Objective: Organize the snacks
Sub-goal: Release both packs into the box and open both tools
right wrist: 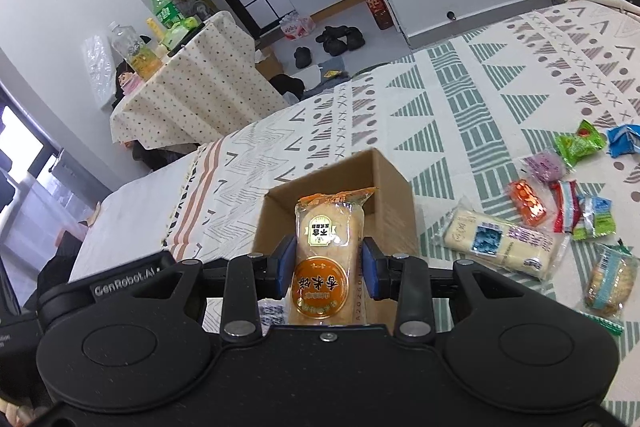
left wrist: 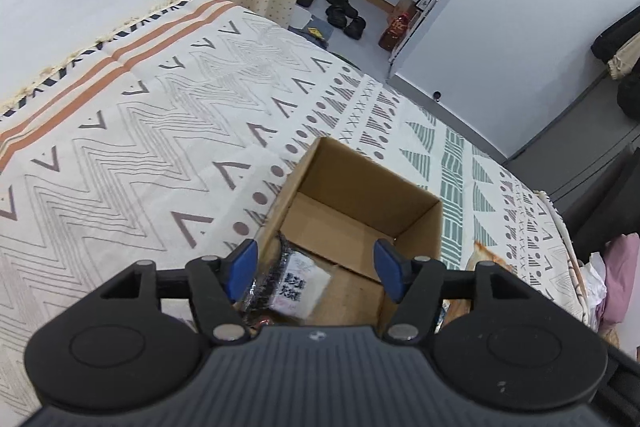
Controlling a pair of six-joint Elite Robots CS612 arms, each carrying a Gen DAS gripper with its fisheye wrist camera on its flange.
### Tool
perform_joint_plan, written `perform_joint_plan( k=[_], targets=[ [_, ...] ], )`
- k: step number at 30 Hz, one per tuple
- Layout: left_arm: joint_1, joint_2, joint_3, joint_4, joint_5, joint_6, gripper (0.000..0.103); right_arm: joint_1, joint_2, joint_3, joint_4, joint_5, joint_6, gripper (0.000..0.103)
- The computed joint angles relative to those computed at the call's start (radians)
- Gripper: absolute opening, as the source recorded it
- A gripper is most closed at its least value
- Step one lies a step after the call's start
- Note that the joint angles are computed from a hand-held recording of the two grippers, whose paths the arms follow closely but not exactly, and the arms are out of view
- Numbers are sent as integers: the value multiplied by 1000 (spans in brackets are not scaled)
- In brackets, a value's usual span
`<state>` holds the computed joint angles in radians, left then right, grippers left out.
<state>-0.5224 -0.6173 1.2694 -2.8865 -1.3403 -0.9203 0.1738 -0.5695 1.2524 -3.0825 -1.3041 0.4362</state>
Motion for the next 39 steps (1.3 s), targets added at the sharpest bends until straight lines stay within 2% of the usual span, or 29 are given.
perform_joint_plan(
  k=[2, 4, 11, 15, 23, 28, 33, 39],
  targets=[
    [-2, -4, 6, 4, 0, 3, 66, 1, 6, -7, -2, -1, 3, 41],
    [-5, -7, 9, 16, 3, 10, 67, -1, 10, -7, -12, 6, 13, 58],
    [-19, -16, 12, 55, 5, 20, 80, -16, -21, 58, -51, -16, 39, 64],
    [-27, -17, 6, 82, -16, 26, 83, -26, -46, 109, -74, -46, 33, 78],
    [-60, -21, -12, 164, 20, 45, 86, -59, -85, 199, -119, -60, 4, 85],
    [-84, -24, -14, 170, 52, 57, 94, -83, -105, 248, -155, -48, 1, 94],
    [-104, -22, -20, 161, 57, 65, 103, -104, -122, 287, -183, -47, -14, 100],
    [-128, -16, -42, 181, 87, 75, 103, -137, -135, 326, -216, 4, 1, 103]
  ],
)
